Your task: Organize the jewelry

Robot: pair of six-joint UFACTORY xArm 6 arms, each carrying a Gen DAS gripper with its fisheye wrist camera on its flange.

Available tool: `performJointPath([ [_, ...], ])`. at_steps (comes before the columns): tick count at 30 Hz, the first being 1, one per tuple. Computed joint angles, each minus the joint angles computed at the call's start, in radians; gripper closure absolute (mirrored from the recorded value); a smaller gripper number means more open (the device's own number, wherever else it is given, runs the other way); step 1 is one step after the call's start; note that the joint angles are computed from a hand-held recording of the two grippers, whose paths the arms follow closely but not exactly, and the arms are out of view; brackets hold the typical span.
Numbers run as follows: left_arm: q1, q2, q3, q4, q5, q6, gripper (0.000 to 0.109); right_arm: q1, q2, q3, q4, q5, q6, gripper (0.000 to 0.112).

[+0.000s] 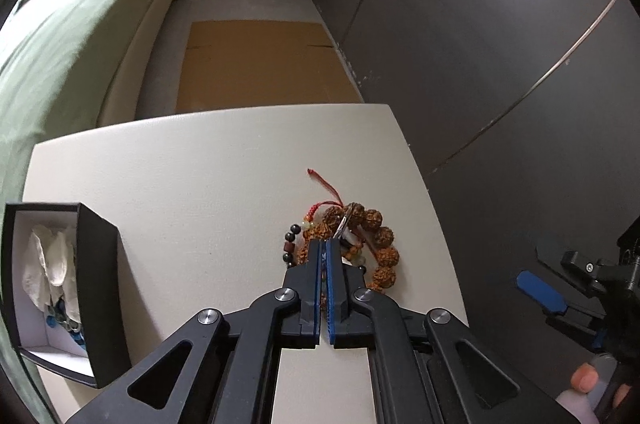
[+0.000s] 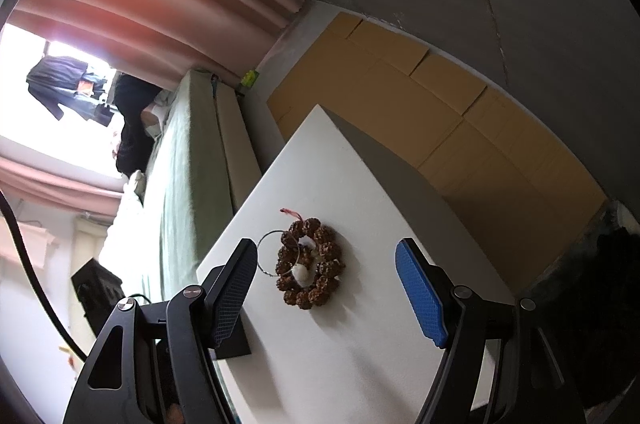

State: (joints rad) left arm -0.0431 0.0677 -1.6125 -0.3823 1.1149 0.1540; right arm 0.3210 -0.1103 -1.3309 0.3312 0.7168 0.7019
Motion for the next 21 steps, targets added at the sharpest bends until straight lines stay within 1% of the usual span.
performJointPath([
  [1,0.0,-0.002,0.002,-0.003,-0.003,0.003,0.099,0.001,0.001,-0.002,-0.002,0.002,0.0,0.039],
  [2,0.0,-0.004,0.002,-0.006,-0.003,0.006,0.079,0.001,0.002,-0.004,-0.004,0.003,-0.001,0.039],
  [3,0.001,-0.005,0.002,-0.015,-0.005,0.011,0.064,0.002,0.003,-0.007,-0.008,0.005,0.002,0.039],
  [4,0.001,-0.011,0.009,-0.02,-0.017,0.016,0.041,0.002,0.003,-0.008,-0.011,0.006,0.004,0.039],
  [5,0.001,-0.021,0.024,-0.032,-0.042,0.026,0.038,0.002,0.005,-0.01,-0.014,0.006,0.007,0.039],
  [7,0.0,-0.018,0.018,-0.025,-0.047,0.025,0.038,0.003,0.008,-0.012,-0.017,0.008,0.01,0.039],
  [9,-0.003,0.008,-0.007,-0.02,-0.029,0.011,0.039,0.007,0.013,-0.016,-0.019,0.008,0.012,0.039],
  [11,-0.009,0.024,-0.014,-0.022,-0.028,0.016,0.052,0.009,0.018,-0.022,-0.019,0.015,0.009,0.039],
  [12,-0.016,0.032,-0.016,-0.009,-0.028,0.015,0.055,0.009,0.019,-0.025,-0.02,0.019,0.007,0.039],
  [13,-0.023,0.04,-0.016,0.001,-0.028,0.014,0.063,0.01,0.021,-0.028,-0.021,0.022,0.004,0.039],
  [14,-0.026,0.047,-0.015,0.006,-0.025,0.012,0.076,0.01,0.02,-0.029,-0.022,0.026,0.003,0.039],
  [15,-0.028,0.061,-0.021,0.008,-0.014,0.008,0.082,0.011,0.022,-0.03,-0.03,0.027,0.007,0.039],
  [16,-0.027,0.066,-0.019,0.008,-0.011,0.007,0.098,0.01,0.024,-0.03,-0.038,0.028,0.013,0.039],
  [17,-0.023,0.066,-0.014,0.009,-0.013,0.004,0.105,0.008,0.027,-0.031,-0.044,0.032,0.017,0.039],
  [19,-0.009,0.047,0.013,-0.009,-0.042,0.009,0.106,0.007,0.047,-0.044,-0.031,0.052,0.005,0.039],
  [21,0.016,0.028,0.025,-0.061,-0.054,0.04,0.106,0.009,0.073,-0.061,-0.021,0.074,-0.008,0.039],
])
